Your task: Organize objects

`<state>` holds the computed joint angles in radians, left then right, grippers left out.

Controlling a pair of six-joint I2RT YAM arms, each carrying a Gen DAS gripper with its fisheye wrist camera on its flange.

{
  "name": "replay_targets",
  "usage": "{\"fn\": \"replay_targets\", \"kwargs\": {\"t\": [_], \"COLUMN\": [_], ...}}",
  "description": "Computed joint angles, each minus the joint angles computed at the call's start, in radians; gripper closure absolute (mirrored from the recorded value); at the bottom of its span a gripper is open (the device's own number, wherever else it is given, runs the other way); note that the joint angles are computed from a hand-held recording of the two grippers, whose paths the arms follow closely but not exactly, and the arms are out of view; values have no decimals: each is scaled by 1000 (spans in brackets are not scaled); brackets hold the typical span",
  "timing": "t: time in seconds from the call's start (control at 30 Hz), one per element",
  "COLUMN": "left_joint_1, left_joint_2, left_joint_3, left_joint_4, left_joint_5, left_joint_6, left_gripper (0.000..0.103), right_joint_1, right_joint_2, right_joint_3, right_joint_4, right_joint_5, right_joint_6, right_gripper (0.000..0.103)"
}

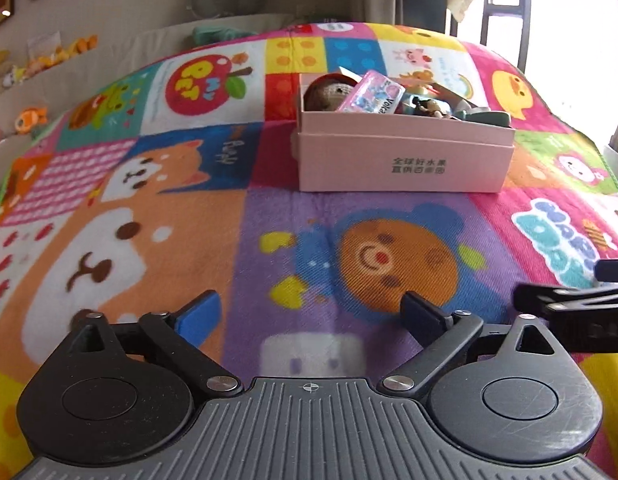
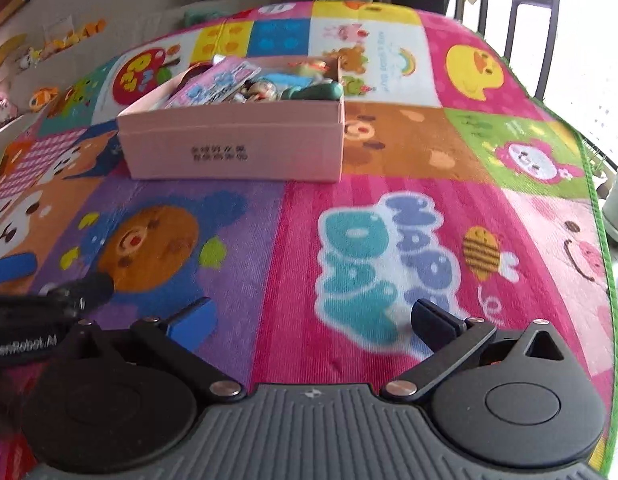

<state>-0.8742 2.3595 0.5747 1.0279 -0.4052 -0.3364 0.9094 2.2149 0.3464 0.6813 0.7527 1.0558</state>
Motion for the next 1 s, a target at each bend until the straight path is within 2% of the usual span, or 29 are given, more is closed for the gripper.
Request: {"fn": "replay_targets", "kwargs": {"t": [0.07, 0.23, 1.0], "left_joint_1": [-3, -4, 1], "left_joint_2": [2, 0, 0], "left_joint_3": [17, 25, 37], "left_joint_4": [-21, -33, -45], "left_joint_5": [-10, -12, -11], "left_joint_6": [-7, -14, -19], "left_gripper": [1, 1, 1], "right_joint_1": [-9, -14, -11], "right_joint_2": [52, 59, 59], "right_joint_3": [11, 0, 9], "right_joint_4": [67, 104, 86], "right_joint_5": [38, 35, 40], "right_joint_6": [-19, -27, -26], "right_gripper": [0, 0, 0]}}
